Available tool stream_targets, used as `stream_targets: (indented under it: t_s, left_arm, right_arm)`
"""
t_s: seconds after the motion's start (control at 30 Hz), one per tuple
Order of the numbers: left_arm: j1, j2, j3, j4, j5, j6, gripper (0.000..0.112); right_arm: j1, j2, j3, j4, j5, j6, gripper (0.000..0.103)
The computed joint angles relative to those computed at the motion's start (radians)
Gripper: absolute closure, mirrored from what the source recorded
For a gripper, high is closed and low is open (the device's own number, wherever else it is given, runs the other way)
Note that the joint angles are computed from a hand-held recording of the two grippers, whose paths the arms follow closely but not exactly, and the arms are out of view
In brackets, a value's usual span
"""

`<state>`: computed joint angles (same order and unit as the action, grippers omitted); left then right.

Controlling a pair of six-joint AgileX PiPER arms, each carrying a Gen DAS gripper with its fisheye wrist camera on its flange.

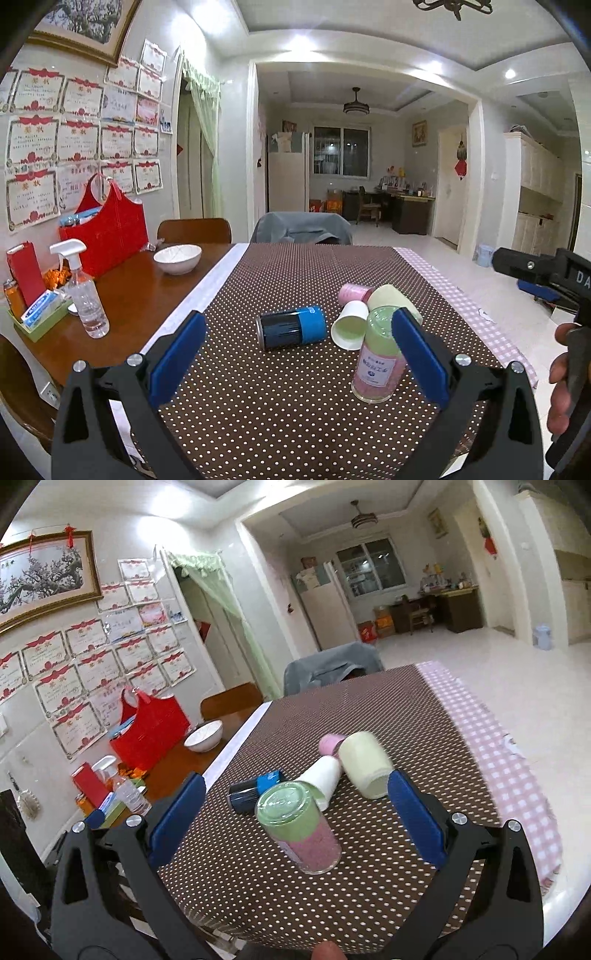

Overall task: Flip cup upside down
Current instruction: 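Withdraw the right gripper from the standing jar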

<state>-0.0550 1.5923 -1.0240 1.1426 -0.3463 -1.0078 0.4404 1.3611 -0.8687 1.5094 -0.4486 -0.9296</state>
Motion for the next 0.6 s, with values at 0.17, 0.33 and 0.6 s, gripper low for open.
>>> stream_targets:
  t_s: [0.17, 0.33, 0.6]
  left_arm:
    - [0.004, -0.062, 0.052, -0.039, -0.015, 0.044, 0.013]
    - [0.006, -0.109, 0.093, -0.052, -0.030, 0.055, 0.013]
    - [0.003, -0.176, 0.153, -0.098, -0.029, 0.102, 0.013]
  right_arm:
    - [0.106, -0.040, 0.034, 0.064, -0.178, -0.058, 0.006]
    - [0.212, -0.022, 0.034, 0.106, -0.342, -0.083, 0.006]
    - [0.347, 0.063, -0.002, 0.148, -0.523, -0.111, 0.006]
